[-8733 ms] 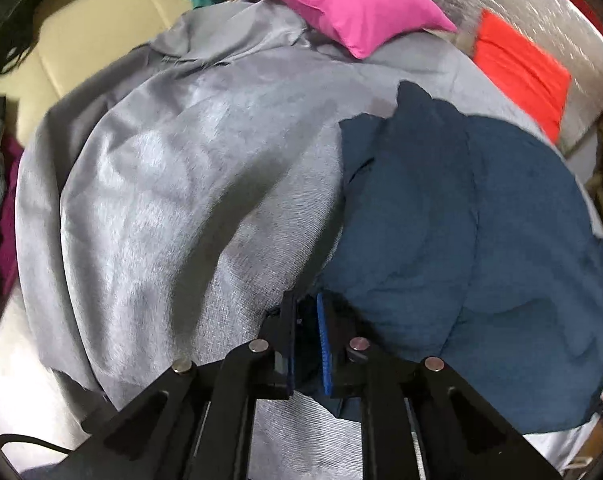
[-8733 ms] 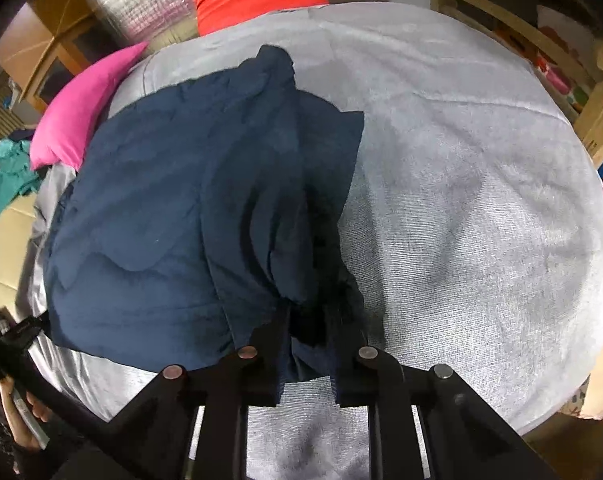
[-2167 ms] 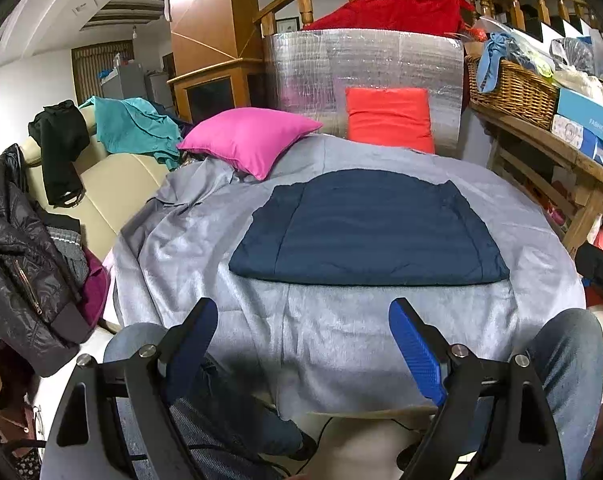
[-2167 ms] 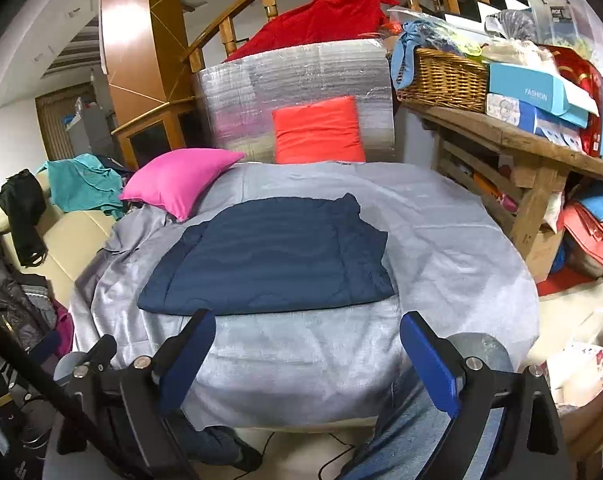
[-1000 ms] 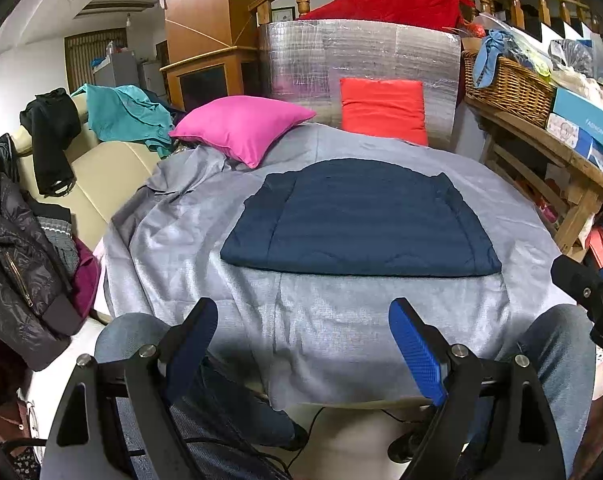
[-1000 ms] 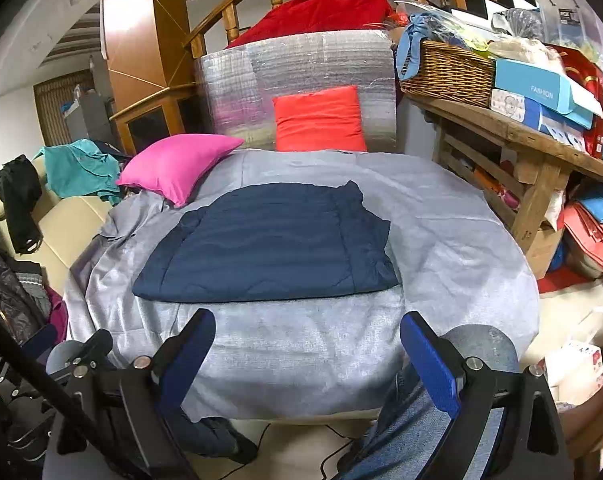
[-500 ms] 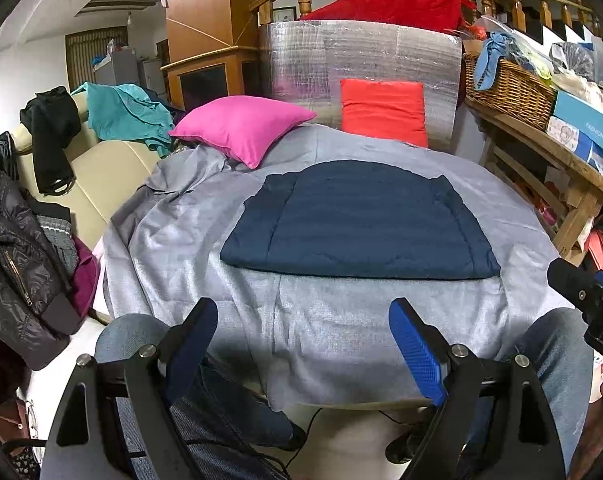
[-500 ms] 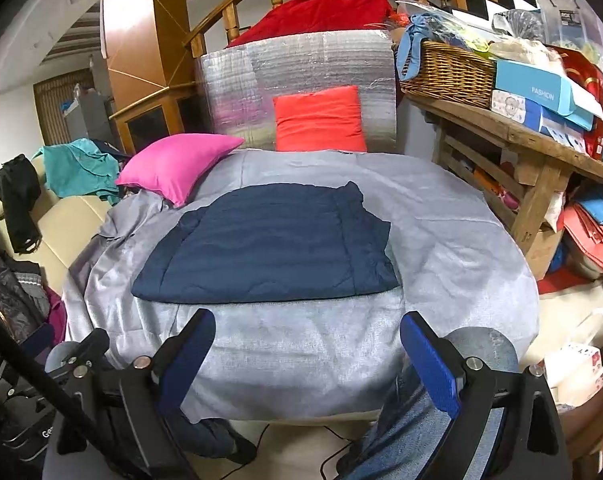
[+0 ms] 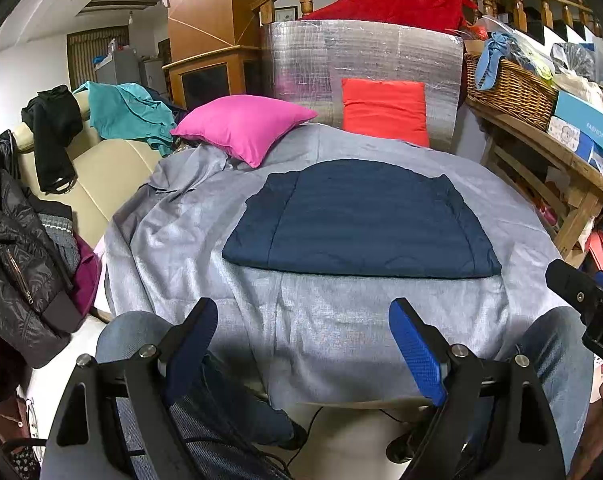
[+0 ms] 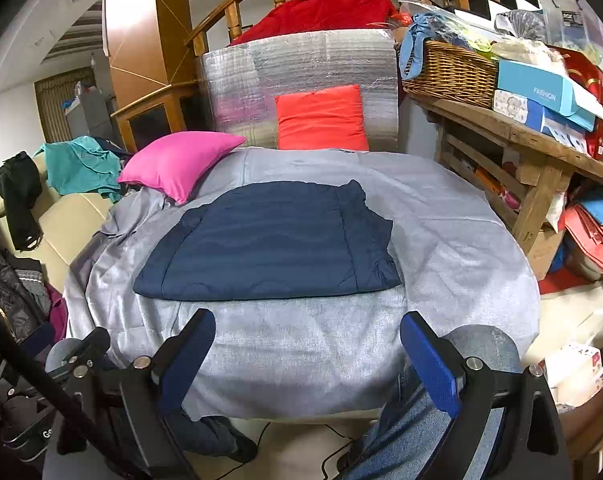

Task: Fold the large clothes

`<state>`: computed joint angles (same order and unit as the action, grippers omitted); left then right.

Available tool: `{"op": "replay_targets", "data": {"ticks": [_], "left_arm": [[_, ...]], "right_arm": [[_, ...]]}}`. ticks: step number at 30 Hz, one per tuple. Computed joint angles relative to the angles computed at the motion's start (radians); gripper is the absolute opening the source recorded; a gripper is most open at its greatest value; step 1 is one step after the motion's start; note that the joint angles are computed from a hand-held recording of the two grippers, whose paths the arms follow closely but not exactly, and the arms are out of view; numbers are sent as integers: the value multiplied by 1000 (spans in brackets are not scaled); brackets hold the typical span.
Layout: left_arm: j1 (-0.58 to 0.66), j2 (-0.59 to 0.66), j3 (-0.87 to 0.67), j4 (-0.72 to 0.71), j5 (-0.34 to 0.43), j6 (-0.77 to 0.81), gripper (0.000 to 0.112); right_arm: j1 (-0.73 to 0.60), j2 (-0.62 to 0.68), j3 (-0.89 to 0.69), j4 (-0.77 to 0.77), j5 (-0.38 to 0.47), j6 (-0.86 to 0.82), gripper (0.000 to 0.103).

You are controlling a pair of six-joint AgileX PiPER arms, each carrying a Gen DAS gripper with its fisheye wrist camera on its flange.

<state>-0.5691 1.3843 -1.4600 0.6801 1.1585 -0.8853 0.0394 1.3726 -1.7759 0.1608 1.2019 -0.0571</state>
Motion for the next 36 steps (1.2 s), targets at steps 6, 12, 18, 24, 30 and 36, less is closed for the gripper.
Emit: {"op": "replay_targets", "data": {"ticks": [6, 12, 18, 24, 30, 36], "left_arm": [[1, 1, -2, -1, 2, 4, 88], [1, 2, -4, 0, 3, 1, 88], [-2, 6, -6, 2, 3, -1, 88], [3, 9, -6, 0, -1, -1, 88], [7, 12, -12, -6, 3, 8, 88], [15, 16, -3, -11, -10, 4, 88]], "right_arm": [[-10, 3, -3, 10, 2, -10, 95], [-11, 0, 2, 7, -4, -9, 95], [-14, 2, 1, 10, -5, -12, 95], [-6, 0, 3, 2, -7, -1, 95], [2, 12, -12, -6, 0, 3, 95], [8, 19, -16, -13, 3, 6, 95]]}}
